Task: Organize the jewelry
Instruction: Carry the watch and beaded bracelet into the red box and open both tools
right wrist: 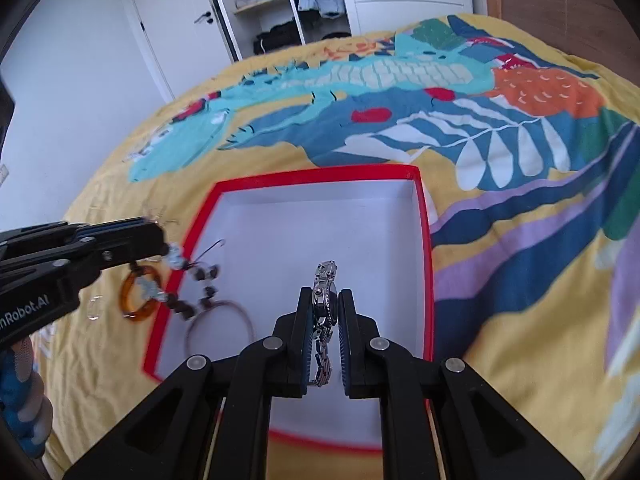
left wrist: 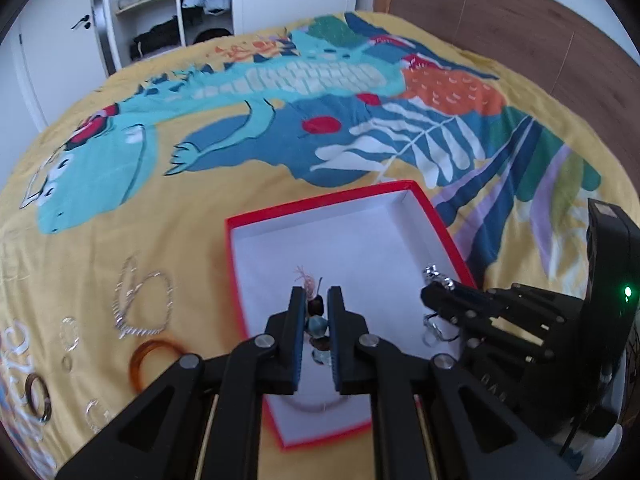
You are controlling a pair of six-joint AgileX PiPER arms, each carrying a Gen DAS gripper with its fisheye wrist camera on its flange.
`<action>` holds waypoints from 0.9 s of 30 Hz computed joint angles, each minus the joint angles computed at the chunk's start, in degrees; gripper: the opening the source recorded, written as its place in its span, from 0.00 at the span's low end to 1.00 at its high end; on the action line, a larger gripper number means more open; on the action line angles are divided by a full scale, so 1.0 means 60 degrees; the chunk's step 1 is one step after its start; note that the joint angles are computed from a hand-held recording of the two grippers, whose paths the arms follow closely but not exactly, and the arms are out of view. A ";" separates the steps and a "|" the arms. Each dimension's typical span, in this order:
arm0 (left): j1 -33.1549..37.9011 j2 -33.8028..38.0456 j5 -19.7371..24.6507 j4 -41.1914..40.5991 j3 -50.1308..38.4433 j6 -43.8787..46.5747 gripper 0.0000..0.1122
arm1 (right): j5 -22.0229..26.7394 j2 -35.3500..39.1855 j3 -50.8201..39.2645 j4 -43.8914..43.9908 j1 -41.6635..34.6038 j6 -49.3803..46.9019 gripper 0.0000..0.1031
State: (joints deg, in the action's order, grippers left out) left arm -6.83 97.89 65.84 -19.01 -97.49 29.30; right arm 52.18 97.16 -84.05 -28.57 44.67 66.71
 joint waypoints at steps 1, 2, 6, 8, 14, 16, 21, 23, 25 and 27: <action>-0.0124 0.0138 -0.0145 0.0119 -0.0006 -0.0062 0.09 | -0.0089 0.0147 -0.0042 0.0129 -0.0162 -0.0219 0.11; -0.0237 0.0362 -0.0258 0.0222 -0.0057 -0.0136 0.09 | -0.0158 0.0275 -0.0070 0.0221 -0.0297 -0.0391 0.11; -0.0428 0.0925 -0.0667 0.0522 -0.0125 -0.0229 0.09 | -0.0364 0.0604 -0.0126 0.0421 -0.0658 -0.0765 0.11; -0.0431 0.1196 -0.0721 0.0544 -0.0188 -0.0224 0.09 | -0.0446 0.0736 -0.0130 0.0478 -0.0787 -0.0890 0.11; -0.0379 0.1725 -0.1012 0.0788 -0.0146 -0.0377 0.09 | -0.0215 0.1007 -0.0277 0.0320 -0.0830 -0.1165 0.11; -0.0345 0.1853 -0.1062 0.0857 -0.0142 -0.0431 0.09 | -0.0054 0.1159 -0.0427 0.0247 -0.0831 -0.1337 0.11; -0.0353 0.1832 -0.1353 0.0987 0.0120 -0.0424 0.10 | 0.0141 0.1281 -0.0552 0.0036 -0.0718 -0.1380 0.11; -0.0356 0.1840 -0.1342 0.0998 0.0106 -0.0483 0.10 | 0.0224 0.1285 -0.0561 -0.0004 -0.0685 -0.1373 0.11; -0.0315 0.1878 -0.1239 0.0945 0.0013 -0.0549 0.10 | 0.0311 0.1279 -0.0586 -0.0007 -0.0651 -0.1376 0.11; -0.0271 0.1911 -0.1106 0.0864 -0.0088 -0.0581 0.10 | 0.0368 0.1258 -0.0602 0.0034 -0.0636 -0.1382 0.12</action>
State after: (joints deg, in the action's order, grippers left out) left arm -8.46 109.36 59.20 -13.83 -98.01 25.81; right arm 54.39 104.71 -87.66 -28.36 40.86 58.42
